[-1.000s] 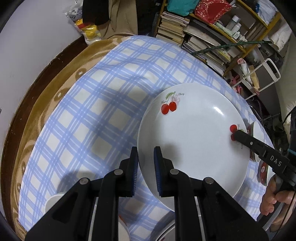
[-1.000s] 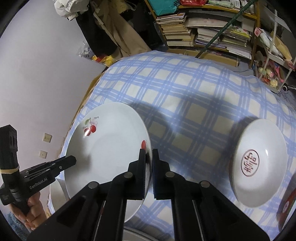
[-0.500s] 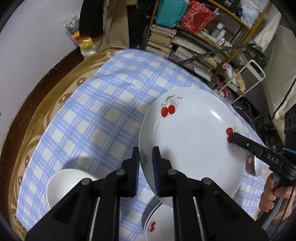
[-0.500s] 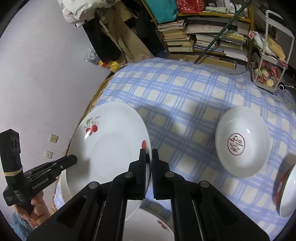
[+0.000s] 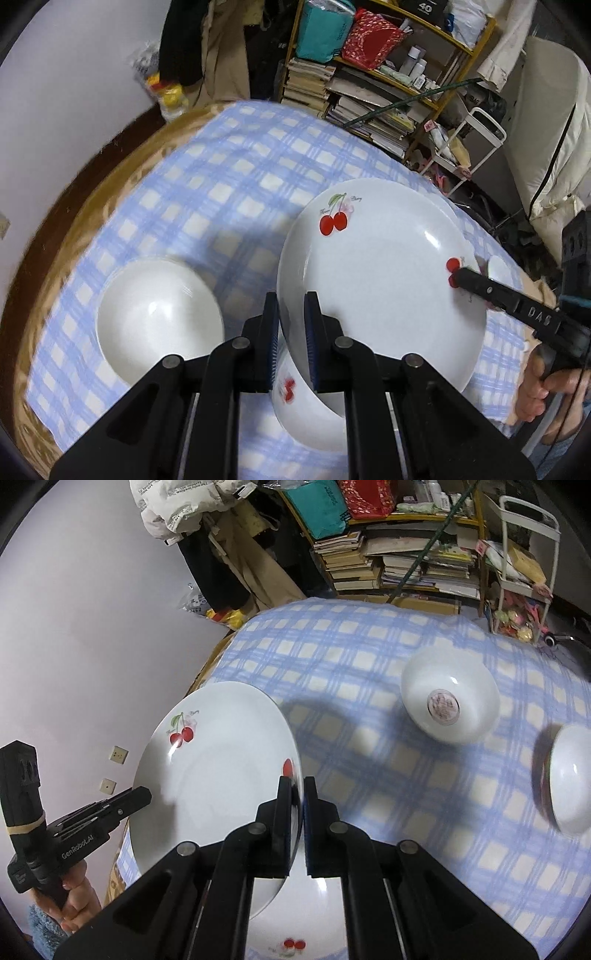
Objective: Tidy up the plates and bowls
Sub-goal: 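Lift the cherry plate stack with both tools and lower it onto the table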
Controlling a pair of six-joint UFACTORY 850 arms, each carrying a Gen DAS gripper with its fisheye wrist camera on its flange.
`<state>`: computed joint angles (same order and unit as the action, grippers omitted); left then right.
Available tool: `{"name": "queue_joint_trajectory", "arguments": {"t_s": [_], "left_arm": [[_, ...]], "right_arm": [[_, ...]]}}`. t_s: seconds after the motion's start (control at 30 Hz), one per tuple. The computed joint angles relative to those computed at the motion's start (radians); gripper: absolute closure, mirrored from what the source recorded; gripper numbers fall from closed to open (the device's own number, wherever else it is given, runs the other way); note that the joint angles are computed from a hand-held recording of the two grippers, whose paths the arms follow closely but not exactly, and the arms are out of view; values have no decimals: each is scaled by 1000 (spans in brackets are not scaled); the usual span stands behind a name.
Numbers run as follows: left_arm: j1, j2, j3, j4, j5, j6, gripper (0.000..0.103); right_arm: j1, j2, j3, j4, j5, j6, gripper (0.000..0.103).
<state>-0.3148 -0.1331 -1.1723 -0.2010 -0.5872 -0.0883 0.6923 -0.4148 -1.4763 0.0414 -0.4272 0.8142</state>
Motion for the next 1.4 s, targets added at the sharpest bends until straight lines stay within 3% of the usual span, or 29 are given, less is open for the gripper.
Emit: {"name": "queue_joint_trajectory", "arguments": {"t_s": [0.17, 0.43, 0.63, 0.83, 1.23, 1.4], "left_arm": [[-17, 74, 106, -15, 30, 9, 90], [-55, 135, 227, 15, 74, -39, 90], [-57, 124, 275, -34, 76, -25, 90], [-85, 90, 276, 104, 68, -146, 90], [-89, 45, 263, 154, 64, -220, 90], [-116, 35, 258, 270, 68, -332, 90]], "right_arm": [[34, 67, 101, -1, 37, 35, 96], [92, 113, 197, -136, 54, 195, 96], [117, 129, 267, -188, 83, 294, 96], [138, 113, 306, -233, 119, 367, 96], [165, 73, 275, -424, 63, 487, 95], [185, 56, 251, -520, 12, 543, 94]]}}
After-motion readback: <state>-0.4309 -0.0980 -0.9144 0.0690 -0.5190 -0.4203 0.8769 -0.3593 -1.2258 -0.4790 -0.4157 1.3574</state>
